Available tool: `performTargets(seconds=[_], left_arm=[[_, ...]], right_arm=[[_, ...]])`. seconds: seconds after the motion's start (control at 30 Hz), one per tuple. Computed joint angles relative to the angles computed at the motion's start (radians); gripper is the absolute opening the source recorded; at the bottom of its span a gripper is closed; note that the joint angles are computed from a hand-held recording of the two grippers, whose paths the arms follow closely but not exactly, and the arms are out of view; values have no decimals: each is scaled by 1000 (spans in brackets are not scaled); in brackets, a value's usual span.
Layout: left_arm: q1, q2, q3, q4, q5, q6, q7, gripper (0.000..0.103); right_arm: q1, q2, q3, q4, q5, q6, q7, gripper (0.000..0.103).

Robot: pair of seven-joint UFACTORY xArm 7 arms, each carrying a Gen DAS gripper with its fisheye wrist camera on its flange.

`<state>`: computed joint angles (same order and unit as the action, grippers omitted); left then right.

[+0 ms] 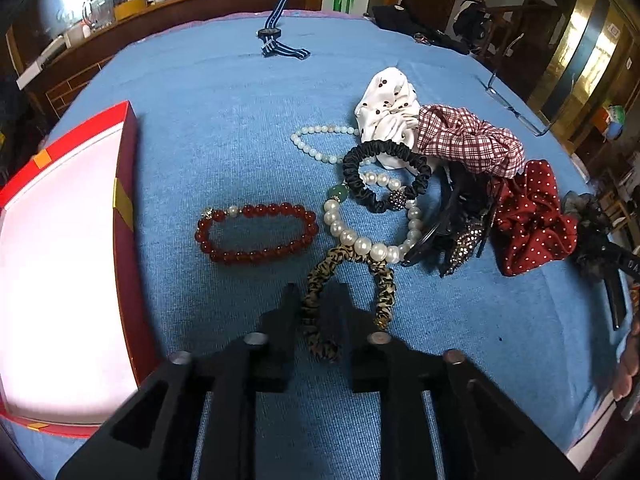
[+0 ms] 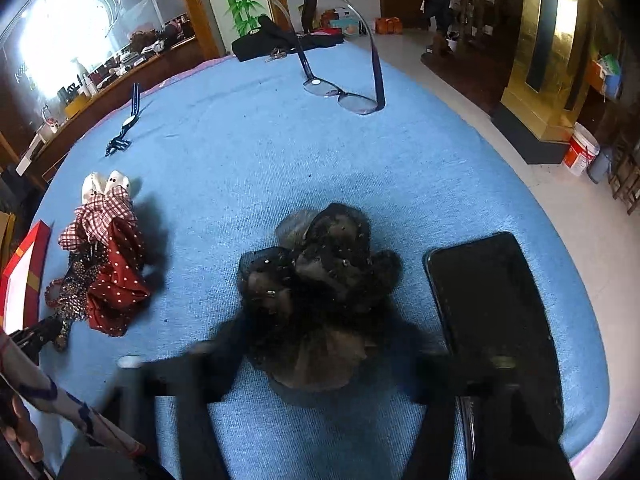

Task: Organize jewelry
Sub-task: 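Grasp the leopard-print bracelet with left gripper while right gripper grasps grey sheer scrunchie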

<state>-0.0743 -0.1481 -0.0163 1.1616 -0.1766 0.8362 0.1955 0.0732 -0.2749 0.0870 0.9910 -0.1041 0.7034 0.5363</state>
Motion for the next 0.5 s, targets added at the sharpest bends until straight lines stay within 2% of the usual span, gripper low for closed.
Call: performTargets(seconds=[0.1,0.3,0.5], left_arm=[[-1,-20,3,-22,-15,-20,7,4],[-13,-86,19,-49,-75,-40,49,4],[-19,-142,41,-58,-115,-45,79,5]], right_arm=[[0,-46,-8,-34,20,-42,-2,22],[10,-141,-8,-81,67,-95,-19,21],[30,-195,11,-79,88,-105,-35,21]])
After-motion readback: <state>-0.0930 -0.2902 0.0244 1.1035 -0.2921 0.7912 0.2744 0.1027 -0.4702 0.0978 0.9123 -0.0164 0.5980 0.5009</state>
